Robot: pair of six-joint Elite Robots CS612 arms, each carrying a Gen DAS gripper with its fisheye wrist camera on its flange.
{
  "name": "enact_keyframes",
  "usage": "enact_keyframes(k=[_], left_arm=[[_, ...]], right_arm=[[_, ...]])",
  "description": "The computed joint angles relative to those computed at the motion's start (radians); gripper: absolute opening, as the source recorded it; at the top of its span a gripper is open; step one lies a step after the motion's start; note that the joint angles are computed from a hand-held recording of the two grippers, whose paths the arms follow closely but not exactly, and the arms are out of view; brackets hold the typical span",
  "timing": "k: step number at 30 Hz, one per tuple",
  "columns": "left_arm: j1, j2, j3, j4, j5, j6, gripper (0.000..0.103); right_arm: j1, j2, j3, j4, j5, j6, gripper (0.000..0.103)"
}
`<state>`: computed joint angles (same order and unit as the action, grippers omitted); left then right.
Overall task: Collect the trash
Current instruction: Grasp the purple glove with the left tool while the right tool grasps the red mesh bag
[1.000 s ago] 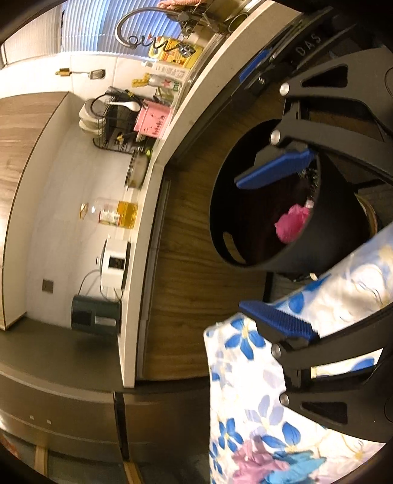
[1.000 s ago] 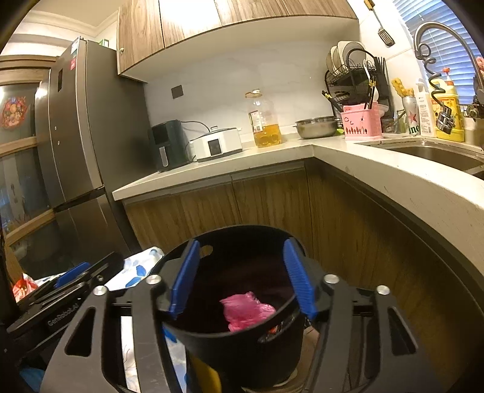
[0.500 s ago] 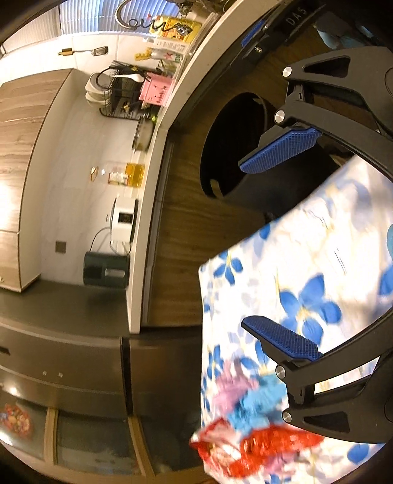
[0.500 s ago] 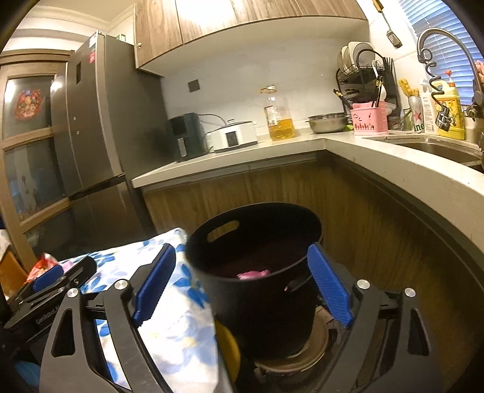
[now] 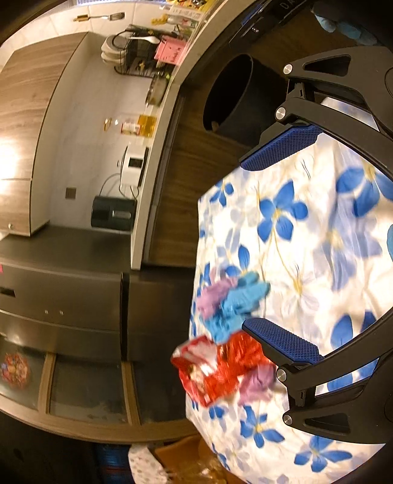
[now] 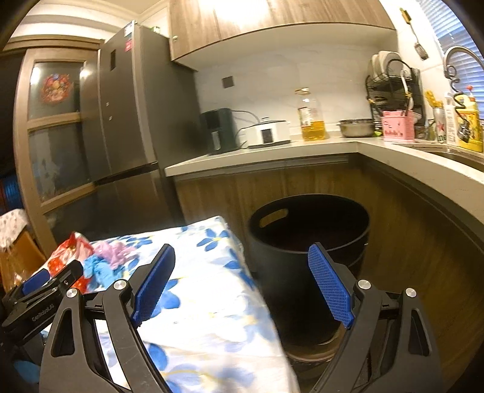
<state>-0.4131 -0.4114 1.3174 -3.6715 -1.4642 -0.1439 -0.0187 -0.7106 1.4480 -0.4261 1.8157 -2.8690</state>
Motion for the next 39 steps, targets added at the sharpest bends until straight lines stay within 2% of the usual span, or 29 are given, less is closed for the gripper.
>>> enact_keyframes(k=[8, 17, 20, 23, 30, 33, 36, 38, 39], left_arm=[[0.023, -0.004, 0.027, -0.027, 0.06, -0.003, 0.096], [0.06, 0.016, 0.007, -0.015, 0.155, -0.027, 0.096], [0.079, 0.029, -0.019, 0.019, 0.185, -0.043, 0.095], [0.095, 0.038, -0.043, 0.052, 0.197, -0.062, 0.089], [0.116, 0.056, -0.097, 0.155, 0.171, -0.082, 0.08], [0.123, 0.061, -0.119, 0.226, 0.146, -0.098, 0.07], [0.131, 0.067, -0.141, 0.298, 0.118, -0.124, 0.053], [0.137, 0.069, -0.153, 0.344, 0.092, -0.139, 0.031], [0.142, 0.071, -0.16, 0.366, 0.068, -0.145, 0.027]], right_arm=[[0.027, 0.031, -0.056, 0.039, -0.051, -0.015, 0.087], [0.066, 0.094, -0.161, 0.122, -0.136, -0.071, 0.087], [0.075, 0.113, -0.198, 0.149, -0.163, -0.076, 0.087], [0.084, 0.131, -0.234, 0.165, -0.179, -0.086, 0.087], [0.1, 0.182, -0.341, 0.217, -0.223, -0.08, 0.086], [0.106, 0.199, -0.38, 0.239, -0.244, -0.081, 0.085], [0.115, 0.221, -0.421, 0.265, -0.252, -0.097, 0.085], [0.119, 0.236, -0.451, 0.291, -0.261, -0.1, 0.084], [0.121, 0.246, -0.469, 0.308, -0.265, -0.1, 0.083]])
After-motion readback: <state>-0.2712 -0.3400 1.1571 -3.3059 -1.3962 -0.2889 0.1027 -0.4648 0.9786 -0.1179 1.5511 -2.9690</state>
